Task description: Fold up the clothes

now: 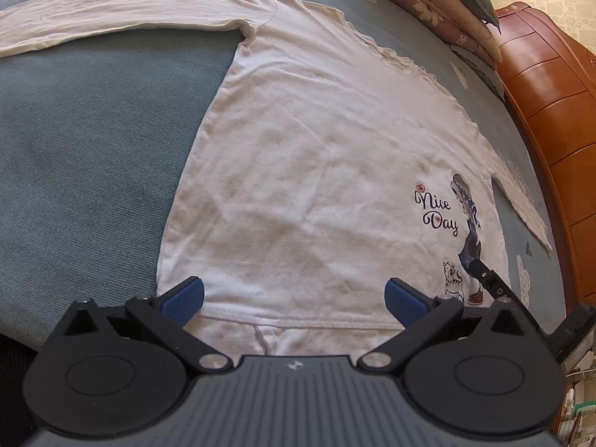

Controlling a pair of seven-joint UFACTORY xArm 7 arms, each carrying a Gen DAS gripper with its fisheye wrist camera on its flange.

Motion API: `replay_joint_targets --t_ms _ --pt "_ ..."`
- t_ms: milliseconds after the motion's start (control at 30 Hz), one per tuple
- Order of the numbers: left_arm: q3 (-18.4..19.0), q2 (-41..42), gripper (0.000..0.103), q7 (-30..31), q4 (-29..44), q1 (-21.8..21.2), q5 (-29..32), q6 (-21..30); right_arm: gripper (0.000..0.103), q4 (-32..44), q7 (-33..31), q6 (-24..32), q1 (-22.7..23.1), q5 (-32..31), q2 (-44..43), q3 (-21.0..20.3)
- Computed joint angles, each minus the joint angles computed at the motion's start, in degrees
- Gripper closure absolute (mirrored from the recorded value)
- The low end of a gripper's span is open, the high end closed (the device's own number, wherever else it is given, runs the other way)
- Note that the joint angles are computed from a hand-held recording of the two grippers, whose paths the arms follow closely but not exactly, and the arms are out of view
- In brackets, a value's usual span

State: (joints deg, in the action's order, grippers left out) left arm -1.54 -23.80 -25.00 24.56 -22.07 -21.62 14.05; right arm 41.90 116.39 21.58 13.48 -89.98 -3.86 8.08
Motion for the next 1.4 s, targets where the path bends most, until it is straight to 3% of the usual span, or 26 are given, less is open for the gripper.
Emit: replay_joint_targets --t_ms 267,400,533,767,900,967,1200,1300,1400 --pt "-3.6 1.7 0.000 -2.7 -0.4 0.3 3.4 -2.0 0.000 -0.1 0.0 0.4 0.2 -0.7 0.1 0.0" --pt "-0.3 -1.8 0.000 -1.1 -3.9 -3.2 0.8 -3.2 0.000 -0.2 -0.1 0.6 0.3 -0.8 0.0 0.1" --pt "-0.7 -2.8 0.000 -3.2 -3.3 -1.8 1.5 -1.6 0.000 -0.3 -0.3 0.6 0.3 -0.2 -0.1 0.1" --pt "-0.2 6.6 0.000 1.0 4.4 -4.3 2.2 -6.6 0.000 -0.3 0.4 2.2 0.9 -0.9 0.2 0.5" --pt "-3.3 11.2 0.000 0.7 7.3 -2.1 4.8 -7.7 0.000 -0.4 0.9 2.3 1.0 -1.5 0.0 0.4" --pt "-2.6 12.4 0.000 1.9 7.4 -3.2 2.8 -7.9 0.000 -0.4 0.9 2.2 1.0 -1.6 0.0 0.4" --pt "-3.0 11.1 0.001 1.0 1.3 -5.1 2.4 -17.7 0.000 -0.6 0.8 1.7 0.9 -1.9 -0.1 0.3" --pt "-6.0 11.0 0.001 -2.1 -0.3 -2.5 4.8 -21.0 0.000 -0.7 1.7 1.9 1.0 -3.3 -0.1 0.4" --pt "-12.6 10.6 0.001 -4.6 -0.8 4.0 7.2 -21.7 0.000 -1.0 2.2 1.3 1.0 -5.1 -0.4 0.2"
